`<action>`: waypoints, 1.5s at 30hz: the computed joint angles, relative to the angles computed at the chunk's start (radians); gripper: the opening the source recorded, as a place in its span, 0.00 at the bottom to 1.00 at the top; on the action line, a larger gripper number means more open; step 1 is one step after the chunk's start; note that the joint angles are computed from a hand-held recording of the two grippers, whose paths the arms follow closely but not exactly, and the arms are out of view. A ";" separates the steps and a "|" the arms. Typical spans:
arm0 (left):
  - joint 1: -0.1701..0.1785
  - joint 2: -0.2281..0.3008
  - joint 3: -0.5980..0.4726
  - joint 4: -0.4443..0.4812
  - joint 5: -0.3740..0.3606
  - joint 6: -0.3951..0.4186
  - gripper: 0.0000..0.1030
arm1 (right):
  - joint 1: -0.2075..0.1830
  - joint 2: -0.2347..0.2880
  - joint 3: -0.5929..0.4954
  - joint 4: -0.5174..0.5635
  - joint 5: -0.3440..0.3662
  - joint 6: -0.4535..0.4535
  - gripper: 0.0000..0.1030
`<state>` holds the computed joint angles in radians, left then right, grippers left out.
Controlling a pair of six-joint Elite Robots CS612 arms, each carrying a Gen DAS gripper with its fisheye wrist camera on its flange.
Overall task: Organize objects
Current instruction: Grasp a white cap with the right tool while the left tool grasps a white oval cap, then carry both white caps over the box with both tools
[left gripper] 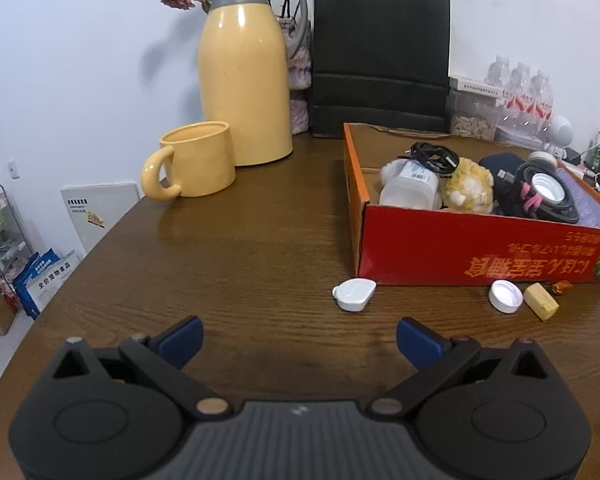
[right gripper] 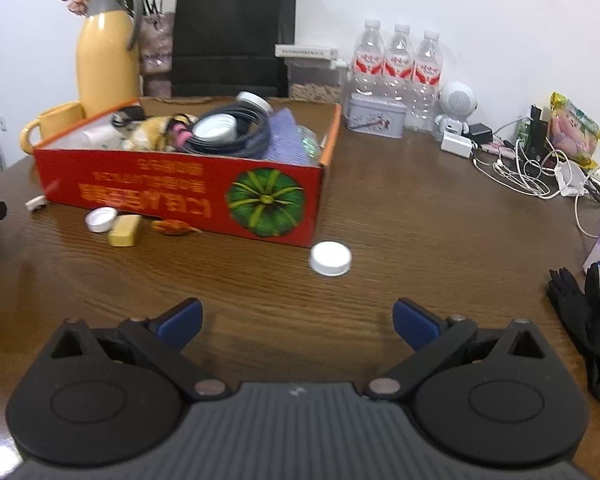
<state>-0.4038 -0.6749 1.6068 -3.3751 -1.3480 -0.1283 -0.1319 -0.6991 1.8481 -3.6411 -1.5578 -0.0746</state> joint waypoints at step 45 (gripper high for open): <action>0.007 0.088 -0.107 -0.077 -0.114 0.044 0.25 | -0.036 0.062 -0.108 -0.010 0.109 0.021 0.28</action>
<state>-0.3968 -0.5865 1.4998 -3.4517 -1.4618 -0.0841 -0.1679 -0.6370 1.7399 -3.6514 -1.4486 -0.0540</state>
